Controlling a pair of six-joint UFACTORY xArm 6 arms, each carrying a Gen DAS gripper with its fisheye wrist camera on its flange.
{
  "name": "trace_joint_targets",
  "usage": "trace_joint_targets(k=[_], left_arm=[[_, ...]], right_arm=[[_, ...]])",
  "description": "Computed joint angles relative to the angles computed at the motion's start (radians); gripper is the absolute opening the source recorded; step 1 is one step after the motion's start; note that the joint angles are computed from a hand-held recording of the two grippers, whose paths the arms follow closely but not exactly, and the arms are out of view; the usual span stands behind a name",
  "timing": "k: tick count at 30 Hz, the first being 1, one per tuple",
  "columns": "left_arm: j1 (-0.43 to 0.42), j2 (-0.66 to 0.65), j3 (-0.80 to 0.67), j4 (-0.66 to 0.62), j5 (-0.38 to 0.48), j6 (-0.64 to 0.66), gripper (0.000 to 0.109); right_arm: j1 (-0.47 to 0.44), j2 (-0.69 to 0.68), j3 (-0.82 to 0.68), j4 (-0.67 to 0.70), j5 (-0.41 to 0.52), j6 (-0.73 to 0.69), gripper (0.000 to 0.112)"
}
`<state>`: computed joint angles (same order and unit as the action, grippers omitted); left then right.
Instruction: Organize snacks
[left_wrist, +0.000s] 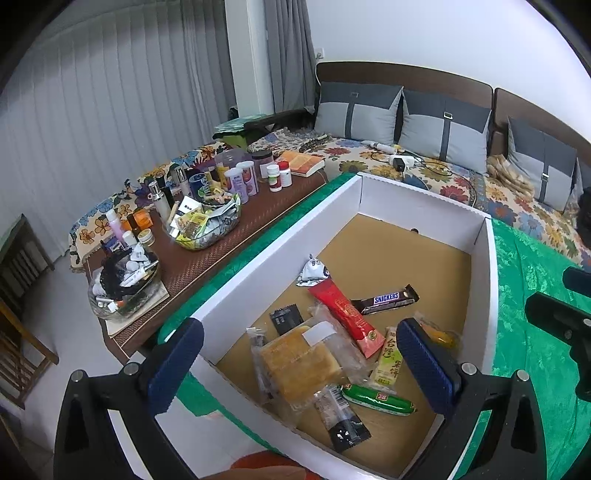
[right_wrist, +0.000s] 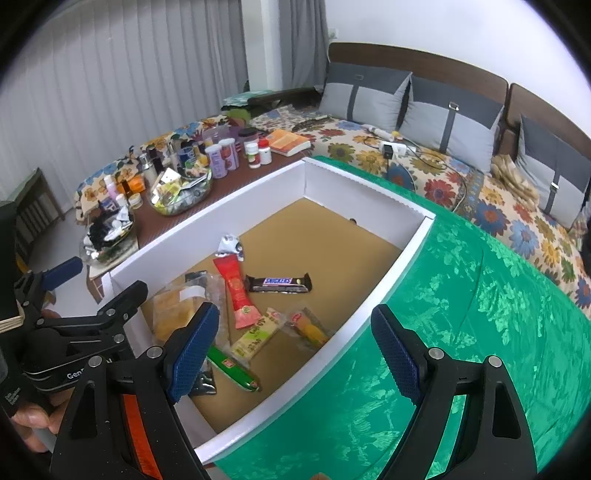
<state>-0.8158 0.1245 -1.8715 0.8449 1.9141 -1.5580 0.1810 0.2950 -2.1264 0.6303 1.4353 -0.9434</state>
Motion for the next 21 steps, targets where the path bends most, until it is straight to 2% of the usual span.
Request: trace_joint_targets(k=[14, 21], left_arm=[[-0.002, 0.023, -0.028, 0.003, 0.015, 0.020, 0.103], [-0.001, 0.023, -0.025, -0.002, 0.013, 0.018, 0.103]], right_arm=[[0.004, -0.002, 0.003, -0.003, -0.004, 0.005, 0.087], [0.002, -0.040, 0.070, -0.002, -0.015, -0.017, 0.087]])
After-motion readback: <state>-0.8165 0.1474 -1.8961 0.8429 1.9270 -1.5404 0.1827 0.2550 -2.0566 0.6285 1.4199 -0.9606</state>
